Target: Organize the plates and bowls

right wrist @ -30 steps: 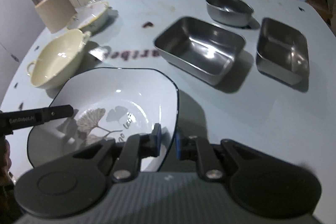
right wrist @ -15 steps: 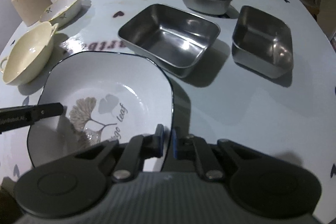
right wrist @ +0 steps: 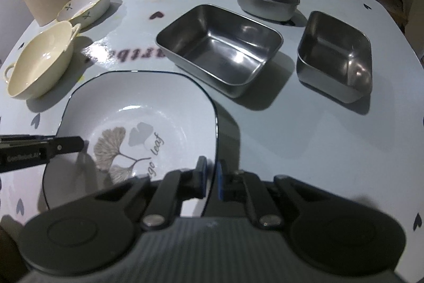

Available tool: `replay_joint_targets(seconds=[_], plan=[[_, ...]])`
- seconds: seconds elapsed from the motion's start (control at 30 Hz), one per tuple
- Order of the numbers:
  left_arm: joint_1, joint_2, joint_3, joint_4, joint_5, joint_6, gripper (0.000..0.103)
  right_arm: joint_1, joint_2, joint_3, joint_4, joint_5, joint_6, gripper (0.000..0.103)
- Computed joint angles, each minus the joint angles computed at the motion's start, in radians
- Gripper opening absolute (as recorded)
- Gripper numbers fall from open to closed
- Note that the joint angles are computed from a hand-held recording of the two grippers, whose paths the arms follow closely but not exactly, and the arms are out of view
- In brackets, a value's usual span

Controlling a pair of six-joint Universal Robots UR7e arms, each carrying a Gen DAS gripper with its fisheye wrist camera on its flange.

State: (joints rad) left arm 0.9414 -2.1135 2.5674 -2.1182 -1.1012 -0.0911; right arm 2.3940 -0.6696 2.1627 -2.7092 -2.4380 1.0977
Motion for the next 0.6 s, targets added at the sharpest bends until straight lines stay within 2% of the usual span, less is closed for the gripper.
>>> replay_joint_targets(seconds=[0.4, 0.6], plan=[[-0.002, -0.004, -0.014, 0.031, 0.005, -0.006, 0.016, 0.008, 0.007, -0.003, 0.011, -0.013, 0.011, 0.010], [-0.004, -0.011, -0.015, 0.039, 0.007, -0.010, 0.016, -0.001, 0.005, 0.029, -0.072, -0.005, 0.017, 0.010]])
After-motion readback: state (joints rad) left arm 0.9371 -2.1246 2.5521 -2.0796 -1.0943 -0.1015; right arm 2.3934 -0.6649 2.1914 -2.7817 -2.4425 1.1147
